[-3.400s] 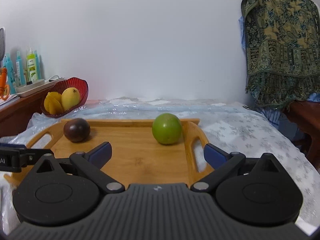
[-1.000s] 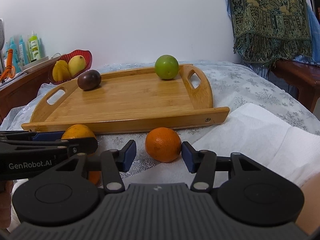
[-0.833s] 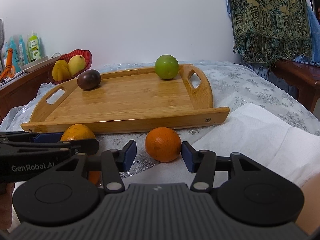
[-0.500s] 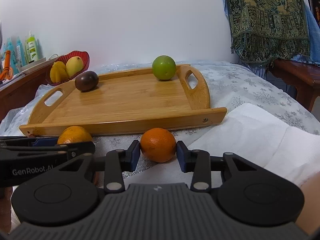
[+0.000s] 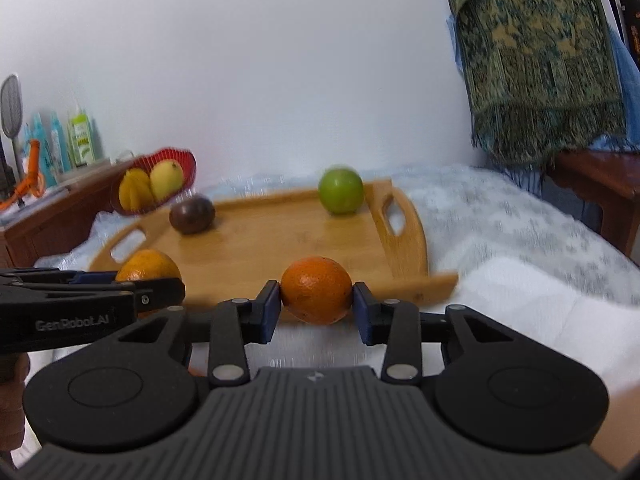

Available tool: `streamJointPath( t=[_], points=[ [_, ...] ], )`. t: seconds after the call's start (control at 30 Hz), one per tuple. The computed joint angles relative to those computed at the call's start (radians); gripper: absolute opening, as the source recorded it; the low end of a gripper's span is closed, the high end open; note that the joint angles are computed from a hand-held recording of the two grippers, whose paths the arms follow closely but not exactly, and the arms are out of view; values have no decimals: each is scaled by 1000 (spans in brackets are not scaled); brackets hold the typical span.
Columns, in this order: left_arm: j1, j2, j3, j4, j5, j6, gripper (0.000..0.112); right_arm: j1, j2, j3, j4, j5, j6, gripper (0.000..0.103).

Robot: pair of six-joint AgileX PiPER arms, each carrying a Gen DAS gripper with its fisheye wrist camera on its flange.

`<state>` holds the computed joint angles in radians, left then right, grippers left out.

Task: Organize fruits
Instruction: 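Carry both citrus fruits onto the tray and open both tools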

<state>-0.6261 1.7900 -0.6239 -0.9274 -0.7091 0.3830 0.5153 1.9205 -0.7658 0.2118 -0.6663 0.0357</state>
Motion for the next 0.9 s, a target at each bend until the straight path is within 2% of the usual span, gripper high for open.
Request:
streamJointPath(
  t=[0.27,0.43,0.7,0.83,0.9],
  points=[
    [175,-4,-110,10,104,82,49,-75,73,-231,-76,121,-19,43],
    [300,44,-226,66,217,88,49,-112,162,-429,-116,245,-34,43],
    [386,153,-415,-173,328,346,49,-132,295,-664,-119,431,-63,43],
    [404,178,-434,-216,358,382,49,-135,335,-730,-97,507,-83,43],
    [401,182,-429,-210,348,377,49,-133,351,-758,-23,534,-157,43]
  ],
)
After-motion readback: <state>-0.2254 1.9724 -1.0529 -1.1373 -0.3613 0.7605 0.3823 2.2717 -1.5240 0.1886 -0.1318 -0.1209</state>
